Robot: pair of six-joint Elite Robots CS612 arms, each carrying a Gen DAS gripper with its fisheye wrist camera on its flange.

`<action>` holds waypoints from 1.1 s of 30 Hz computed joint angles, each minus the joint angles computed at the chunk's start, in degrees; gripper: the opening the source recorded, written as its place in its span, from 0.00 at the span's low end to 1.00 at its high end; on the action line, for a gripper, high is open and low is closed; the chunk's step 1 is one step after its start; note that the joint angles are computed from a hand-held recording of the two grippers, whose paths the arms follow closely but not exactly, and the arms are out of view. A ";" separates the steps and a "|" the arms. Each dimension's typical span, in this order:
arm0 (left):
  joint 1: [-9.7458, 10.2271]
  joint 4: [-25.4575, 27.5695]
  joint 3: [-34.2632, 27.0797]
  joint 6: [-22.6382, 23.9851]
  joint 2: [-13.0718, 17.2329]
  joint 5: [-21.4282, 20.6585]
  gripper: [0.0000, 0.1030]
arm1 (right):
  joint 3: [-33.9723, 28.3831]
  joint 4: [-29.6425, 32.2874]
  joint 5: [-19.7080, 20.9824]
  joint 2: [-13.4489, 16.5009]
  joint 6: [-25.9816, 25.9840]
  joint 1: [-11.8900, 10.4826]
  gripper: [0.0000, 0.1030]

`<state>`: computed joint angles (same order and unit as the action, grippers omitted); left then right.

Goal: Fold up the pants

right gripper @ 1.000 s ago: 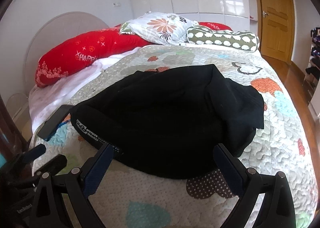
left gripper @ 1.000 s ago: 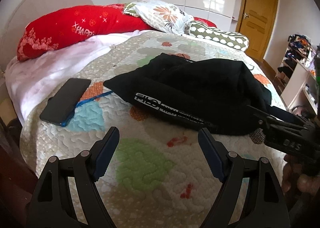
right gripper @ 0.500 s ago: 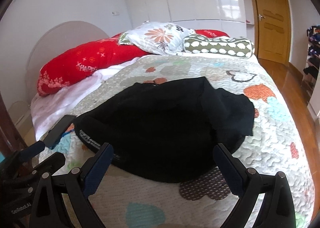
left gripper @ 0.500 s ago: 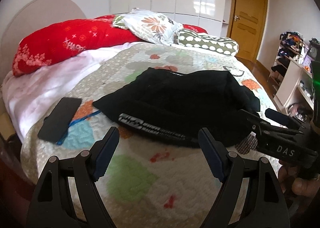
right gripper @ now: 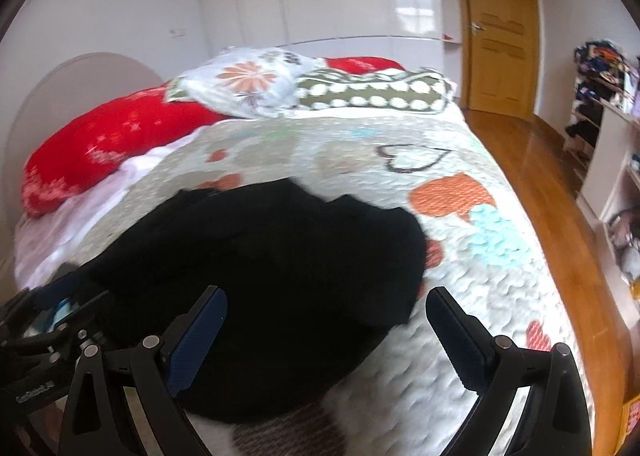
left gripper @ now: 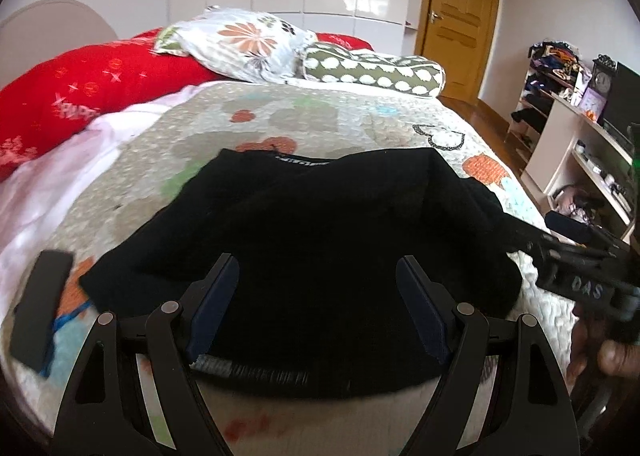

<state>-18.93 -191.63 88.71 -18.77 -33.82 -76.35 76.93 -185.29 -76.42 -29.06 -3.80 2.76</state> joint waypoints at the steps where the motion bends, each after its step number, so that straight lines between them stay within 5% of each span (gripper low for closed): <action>1: 0.19 0.48 -0.77 -0.15 0.41 -0.54 0.79 | -1.82 1.46 -0.56 0.81 0.52 -0.12 0.97; 8: 1.59 4.90 -4.86 -1.52 2.91 -3.52 0.79 | -11.98 10.24 6.57 5.57 -0.92 -0.50 0.93; 12: 2.26 6.92 -6.02 -2.84 3.50 -4.61 0.79 | -16.90 16.49 7.19 7.99 -6.92 0.10 0.26; 16: 2.60 7.90 -6.58 -4.14 3.87 -4.41 0.79 | -21.29 17.90 6.47 9.48 -9.86 0.67 0.06; 20: 2.85 6.83 -6.36 -4.61 3.90 -3.26 0.79 | -28.85 15.67 -0.53 12.69 -13.49 2.29 0.06; 24: 3.22 7.25 -6.58 -4.91 4.09 -2.80 0.79 | -41.25 16.50 -15.61 19.74 -12.82 4.22 0.06; 26: 3.44 7.29 -6.35 -5.08 4.00 -2.96 0.79 | -44.54 27.17 -13.21 20.82 -8.05 3.23 0.06; 28: 3.63 6.38 -5.84 -5.10 3.75 -2.84 0.79 | -40.60 31.97 -4.38 18.38 -3.93 1.19 0.07; 30: 3.68 5.55 -5.19 -4.88 3.29 -1.54 0.79 | -31.77 27.17 -0.43 14.00 -1.25 -0.56 0.21; 33: 3.99 3.69 -3.86 -5.05 2.52 1.18 0.79 | -19.95 18.34 -1.15 8.58 0.40 -2.34 0.48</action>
